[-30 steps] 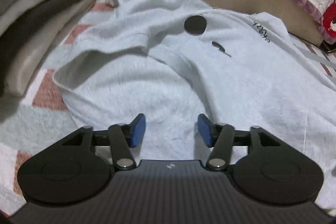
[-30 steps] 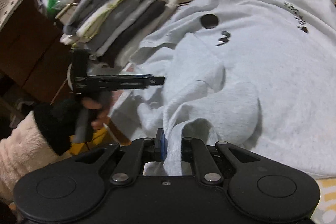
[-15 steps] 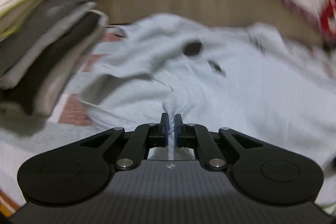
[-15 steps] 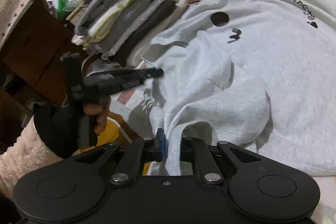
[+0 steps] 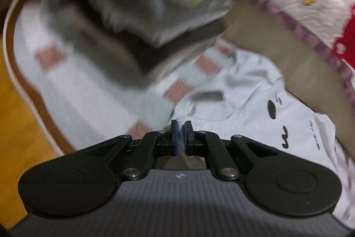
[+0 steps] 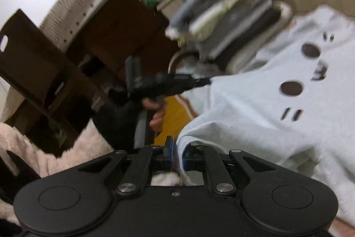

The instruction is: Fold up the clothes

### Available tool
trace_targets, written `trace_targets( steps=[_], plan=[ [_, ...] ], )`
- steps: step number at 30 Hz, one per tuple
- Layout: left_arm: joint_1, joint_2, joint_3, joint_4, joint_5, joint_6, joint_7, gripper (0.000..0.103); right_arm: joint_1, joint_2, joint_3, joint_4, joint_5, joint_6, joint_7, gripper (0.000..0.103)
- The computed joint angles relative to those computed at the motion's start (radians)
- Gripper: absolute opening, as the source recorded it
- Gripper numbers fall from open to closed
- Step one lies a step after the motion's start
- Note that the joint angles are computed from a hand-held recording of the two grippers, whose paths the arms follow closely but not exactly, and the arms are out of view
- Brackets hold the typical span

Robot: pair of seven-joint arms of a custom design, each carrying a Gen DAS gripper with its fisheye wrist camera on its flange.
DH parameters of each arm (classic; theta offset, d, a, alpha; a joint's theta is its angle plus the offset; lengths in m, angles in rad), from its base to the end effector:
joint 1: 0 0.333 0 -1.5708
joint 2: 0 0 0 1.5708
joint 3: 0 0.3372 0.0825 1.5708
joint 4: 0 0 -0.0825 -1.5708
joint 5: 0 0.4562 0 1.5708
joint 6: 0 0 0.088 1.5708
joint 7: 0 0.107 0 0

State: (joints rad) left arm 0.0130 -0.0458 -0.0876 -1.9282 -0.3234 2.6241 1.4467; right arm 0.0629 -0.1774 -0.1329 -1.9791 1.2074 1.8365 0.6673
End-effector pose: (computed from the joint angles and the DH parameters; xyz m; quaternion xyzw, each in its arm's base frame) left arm 0.6620 -0.0429 0.5916 -0.7361 0.5613 -0.3548 0.1314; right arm 0.5919 0.0285 0.6026 -0.7117 0.4242 0.1537 0.5384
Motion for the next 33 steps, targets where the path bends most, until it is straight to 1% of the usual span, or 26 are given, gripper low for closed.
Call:
trace_targets(
  steps=[2,3,4,5,6,8,10,11,13,14,15,16,18,19,21,22,23,24,25,26,28,30,31,32,33],
  plan=[
    [0.007,0.004,-0.005,0.007,0.107,-0.029,-0.093,0.007,0.007,0.009,0.01,-0.007,-0.025,-0.025,0.017,0.011],
    [0.009,-0.003,-0.007,0.004,0.145,-0.037,-0.119,0.009,0.01,0.012,0.013,-0.011,-0.036,-0.044,0.024,0.011],
    [0.008,-0.017,-0.005,-0.003,0.139,-0.045,-0.115,0.012,0.012,0.015,0.013,-0.011,-0.047,-0.075,0.026,0.011],
    [0.004,-0.035,0.001,-0.014,0.089,-0.053,-0.091,0.023,0.014,0.022,0.016,-0.003,-0.057,-0.099,0.026,0.01],
    [-0.005,-0.06,0.012,-0.032,-0.007,-0.061,-0.043,0.031,0.014,0.023,0.018,0.0,-0.059,-0.105,0.024,0.01],
    [-0.035,-0.118,0.044,-0.076,-0.228,-0.096,0.082,0.034,0.014,0.025,0.021,0.005,-0.063,-0.118,0.021,0.01],
    [-0.065,-0.174,0.076,-0.111,-0.377,-0.18,0.202,0.038,0.013,0.03,0.022,0.01,-0.061,-0.125,0.025,0.01],
    [-0.077,-0.195,0.088,-0.119,-0.419,-0.242,0.254,0.04,0.011,0.028,0.021,0.004,-0.051,-0.12,0.027,0.01],
    [-0.094,-0.238,0.106,-0.136,-0.481,-0.359,0.349,0.04,0.007,0.016,0.017,-0.015,-0.007,-0.087,0.035,0.009],
    [-0.101,-0.268,0.107,-0.153,-0.489,-0.387,0.406,0.04,0.003,0.002,0.014,-0.032,0.03,-0.045,0.04,0.008],
    [-0.107,-0.301,0.101,-0.173,-0.479,-0.393,0.467,0.04,0.0,-0.009,0.009,-0.045,0.068,-0.003,0.05,0.008],
    [-0.112,-0.335,0.091,-0.195,-0.453,-0.38,0.519,0.041,-0.004,-0.012,0.003,-0.05,0.103,0.036,0.073,0.008],
    [-0.128,-0.382,0.075,-0.233,-0.412,-0.327,0.596,0.041,-0.012,-0.002,-0.004,-0.035,0.117,0.094,0.116,0.008],
    [-0.142,-0.394,0.073,-0.246,-0.408,-0.295,0.633,0.041,-0.016,0.006,-0.007,-0.023,0.118,0.115,0.134,0.008],
    [-0.178,-0.404,0.074,-0.259,-0.412,-0.23,0.705,0.045,-0.022,0.024,-0.013,0.002,0.127,0.12,0.162,0.008],
    [-0.197,-0.405,0.075,-0.261,-0.418,-0.198,0.742,0.047,-0.024,0.033,-0.014,0.015,0.136,0.11,0.172,0.008],
    [-0.219,-0.409,0.079,-0.265,-0.428,-0.17,0.788,0.052,-0.025,0.039,-0.013,0.027,0.141,0.098,0.171,0.008],
    [-0.239,-0.416,0.084,-0.269,-0.438,-0.151,0.829,0.059,-0.025,0.045,-0.011,0.038,0.147,0.086,0.17,0.008],
    [-0.255,-0.422,0.086,-0.271,-0.441,-0.139,0.858,0.064,-0.026,0.051,-0.009,0.051,0.153,0.071,0.167,0.008],
    [-0.272,-0.425,0.092,-0.273,-0.456,-0.129,0.885,0.068,-0.026,0.056,-0.008,0.062,0.162,0.043,0.16,0.008],
    [-0.309,-0.429,0.112,-0.279,-0.513,-0.112,0.932,0.072,-0.028,0.065,-0.008,0.076,0.182,-0.03,0.152,0.008],
    [-0.322,-0.429,0.12,-0.284,-0.566,-0.102,0.924,0.083,-0.031,0.067,-0.001,0.082,0.17,-0.08,0.151,0.008],
    [-0.316,-0.422,0.115,-0.28,-0.573,-0.105,0.886,0.083,-0.032,0.064,0.002,0.083,0.158,-0.097,0.149,0.008],
    [-0.301,-0.408,0.106,-0.267,-0.562,-0.125,0.822,0.083,-0.032,0.061,0.004,0.081,0.148,-0.111,0.149,0.008],
    [-0.288,-0.389,0.099,-0.246,-0.54,-0.157,0.771,0.074,-0.035,0.054,0.002,0.072,0.146,-0.116,0.15,0.008]
  ],
)
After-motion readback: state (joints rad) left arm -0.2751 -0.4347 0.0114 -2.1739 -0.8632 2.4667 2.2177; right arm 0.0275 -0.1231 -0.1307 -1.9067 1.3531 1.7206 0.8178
